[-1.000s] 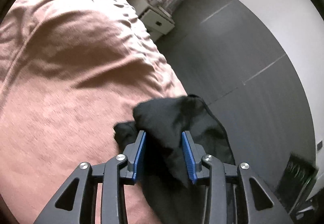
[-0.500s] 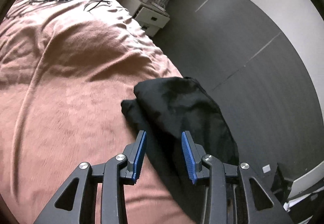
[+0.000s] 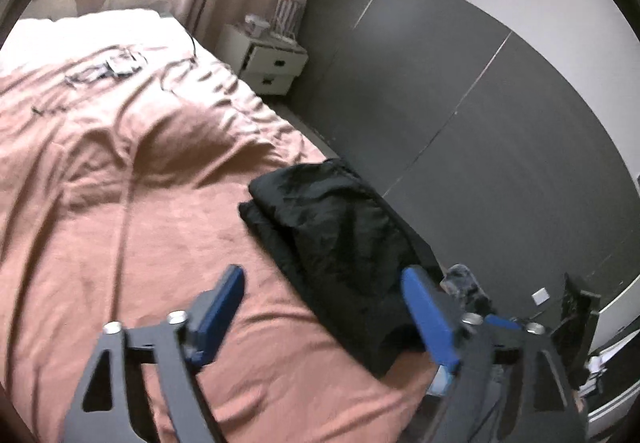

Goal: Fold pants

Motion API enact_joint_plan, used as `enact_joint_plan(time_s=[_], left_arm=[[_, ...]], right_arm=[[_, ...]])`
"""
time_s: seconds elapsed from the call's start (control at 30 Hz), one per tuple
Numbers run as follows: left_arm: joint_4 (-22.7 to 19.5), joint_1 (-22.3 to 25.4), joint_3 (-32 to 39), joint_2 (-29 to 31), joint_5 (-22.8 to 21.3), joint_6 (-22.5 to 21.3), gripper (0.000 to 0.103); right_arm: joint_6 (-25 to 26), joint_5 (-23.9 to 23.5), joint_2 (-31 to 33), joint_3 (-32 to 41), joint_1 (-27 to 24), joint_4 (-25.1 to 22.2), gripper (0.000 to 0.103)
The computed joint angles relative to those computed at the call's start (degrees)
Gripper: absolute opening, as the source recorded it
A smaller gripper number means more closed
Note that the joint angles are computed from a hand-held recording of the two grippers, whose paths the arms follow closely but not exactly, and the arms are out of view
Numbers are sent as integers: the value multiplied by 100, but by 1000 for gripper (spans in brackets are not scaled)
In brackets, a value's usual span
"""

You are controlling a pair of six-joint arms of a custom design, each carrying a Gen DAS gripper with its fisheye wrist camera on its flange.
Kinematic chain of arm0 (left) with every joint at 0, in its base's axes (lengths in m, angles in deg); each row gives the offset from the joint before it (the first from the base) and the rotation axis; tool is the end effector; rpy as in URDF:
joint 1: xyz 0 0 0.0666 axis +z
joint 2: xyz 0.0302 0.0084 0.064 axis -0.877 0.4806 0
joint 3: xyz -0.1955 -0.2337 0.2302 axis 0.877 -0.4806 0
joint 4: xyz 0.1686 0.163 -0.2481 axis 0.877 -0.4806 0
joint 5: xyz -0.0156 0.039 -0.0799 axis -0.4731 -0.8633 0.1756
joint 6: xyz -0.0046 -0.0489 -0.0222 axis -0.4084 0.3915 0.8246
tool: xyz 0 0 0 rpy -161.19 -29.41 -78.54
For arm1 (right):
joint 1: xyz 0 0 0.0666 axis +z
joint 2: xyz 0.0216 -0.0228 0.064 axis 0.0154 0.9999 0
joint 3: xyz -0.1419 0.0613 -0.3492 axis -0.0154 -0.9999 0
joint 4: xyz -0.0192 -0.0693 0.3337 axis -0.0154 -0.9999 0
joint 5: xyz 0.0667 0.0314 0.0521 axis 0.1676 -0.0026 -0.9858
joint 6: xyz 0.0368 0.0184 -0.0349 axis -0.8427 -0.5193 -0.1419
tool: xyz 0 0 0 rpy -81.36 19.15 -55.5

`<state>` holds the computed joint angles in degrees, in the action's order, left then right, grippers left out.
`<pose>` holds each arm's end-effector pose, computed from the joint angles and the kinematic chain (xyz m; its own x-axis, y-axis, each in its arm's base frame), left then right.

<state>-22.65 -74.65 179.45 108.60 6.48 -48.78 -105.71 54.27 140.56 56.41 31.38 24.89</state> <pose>0.6811 -0.1857 0.3908 -0.6958 0.2569 -0.6707 0.6454 0.6334 -0.4270 0.2739 0.1452 0.4614 -0.6689 0.3005 -0.6799 0.2254 0.9536 0.1997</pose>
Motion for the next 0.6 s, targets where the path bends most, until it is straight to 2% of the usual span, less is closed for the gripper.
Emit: enact_joint_plan(time_s=[0.1, 0.13, 0.17, 0.2, 0.27, 0.33, 0.47, 0.6], left_arm=[[520, 77, -1251, -778, -4, -258, 101], [630, 111, -1551, -993, 13, -346, 103], [739, 146, -1817, -1182, 41, -426, 103], [812, 180, -2061, -1370, 51, -528, 103], [863, 241, -2407, -1669, 50, -702, 103], [845, 328, -2698, -1931, 138, -894, 103], [952, 506, -3299, -2468, 142, -1236, 103], [916, 761, -3713, -2913, 318, -1502, 103]], right_arm=[[-438, 419, 280, 339, 547, -242, 90], [-541, 549, 327, 461, 715, -351, 93], [-676, 752, 353, 611, 918, -540, 101], [-779, 899, 377, 720, 1058, -651, 103], [-954, 1117, 381, 832, 1273, -774, 103], [-1273, 1465, 464, 1083, 1610, -1118, 103], [-1902, 1889, 670, 1459, 2140, -1784, 103], [-2342, 2173, 783, 1743, 2598, -2190, 103]])
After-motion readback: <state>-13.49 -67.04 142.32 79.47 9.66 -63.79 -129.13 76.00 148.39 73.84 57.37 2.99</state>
